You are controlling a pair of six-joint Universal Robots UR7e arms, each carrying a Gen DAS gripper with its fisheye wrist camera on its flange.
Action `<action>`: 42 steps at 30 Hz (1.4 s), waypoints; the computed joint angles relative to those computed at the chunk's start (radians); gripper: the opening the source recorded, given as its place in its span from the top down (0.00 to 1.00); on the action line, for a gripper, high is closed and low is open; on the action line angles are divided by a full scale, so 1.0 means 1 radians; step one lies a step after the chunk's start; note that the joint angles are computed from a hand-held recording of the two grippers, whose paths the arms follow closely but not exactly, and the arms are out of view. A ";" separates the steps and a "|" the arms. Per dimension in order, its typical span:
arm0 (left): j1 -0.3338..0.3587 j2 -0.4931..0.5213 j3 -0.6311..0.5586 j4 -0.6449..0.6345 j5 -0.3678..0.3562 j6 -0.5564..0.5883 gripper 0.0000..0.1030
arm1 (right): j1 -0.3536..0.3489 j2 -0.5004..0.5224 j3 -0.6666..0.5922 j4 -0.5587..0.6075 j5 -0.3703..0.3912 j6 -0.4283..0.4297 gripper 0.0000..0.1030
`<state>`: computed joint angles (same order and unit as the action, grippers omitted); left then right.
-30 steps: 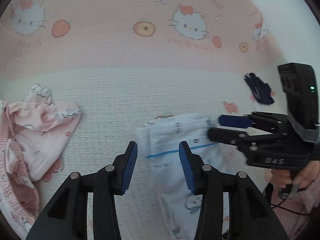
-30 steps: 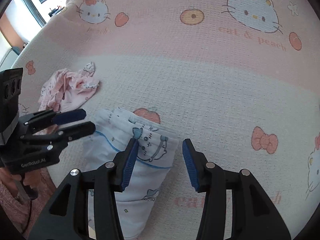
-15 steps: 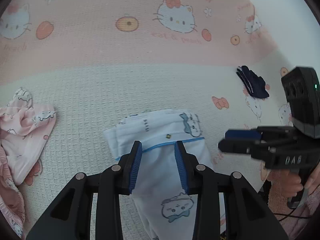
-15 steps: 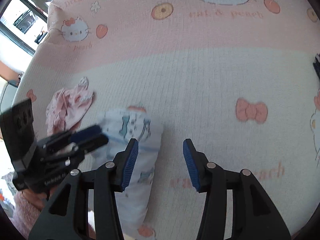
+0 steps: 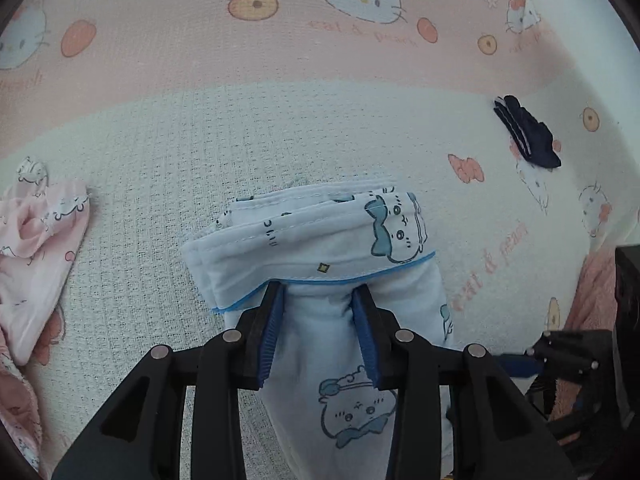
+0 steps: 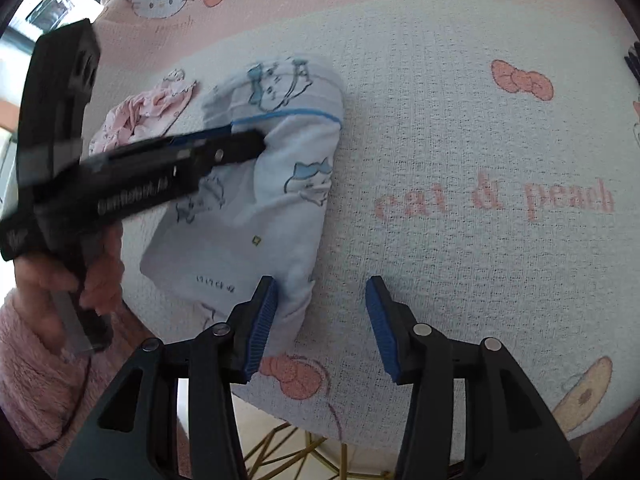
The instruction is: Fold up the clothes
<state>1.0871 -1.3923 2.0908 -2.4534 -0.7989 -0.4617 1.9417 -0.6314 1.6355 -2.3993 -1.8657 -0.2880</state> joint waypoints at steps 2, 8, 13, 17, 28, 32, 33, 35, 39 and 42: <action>-0.001 -0.001 -0.003 0.006 0.000 -0.007 0.63 | 0.003 -0.014 0.024 0.016 0.009 -0.015 0.57; -0.076 -0.078 0.038 0.109 0.063 -0.241 0.63 | 0.021 -0.045 0.059 0.036 0.009 -0.080 0.59; -0.147 -0.184 0.107 0.264 0.018 -0.461 0.63 | 0.016 -0.052 0.051 -0.075 0.059 -0.037 0.59; -0.139 -0.160 0.113 0.355 -0.051 -0.518 0.63 | 0.016 -0.012 0.035 -0.067 -0.009 -0.041 0.59; -0.204 -0.165 0.111 0.560 0.122 -0.734 0.55 | -0.009 -0.058 0.094 -0.073 -0.039 -0.083 0.56; -0.243 -0.172 0.142 0.439 0.108 -0.624 0.55 | -0.022 -0.066 0.097 -0.104 0.051 -0.067 0.54; -0.239 -0.151 0.125 0.500 0.117 -0.646 0.55 | -0.021 -0.059 0.092 -0.103 0.054 -0.068 0.54; -0.233 -0.097 0.066 0.678 0.129 -0.728 0.55 | -0.009 -0.022 0.060 -0.063 -0.003 -0.074 0.54; -0.231 -0.178 0.103 0.614 0.114 -0.732 0.53 | -0.015 -0.029 0.049 -0.053 0.030 -0.071 0.55; -0.257 -0.186 0.114 0.458 0.179 -0.574 0.53 | -0.034 -0.048 0.029 -0.031 0.095 -0.039 0.55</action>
<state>0.8304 -1.5783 2.2046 -1.9957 -0.6196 -1.0358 1.9080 -0.6796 1.6646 -2.4305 -1.7710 -0.3274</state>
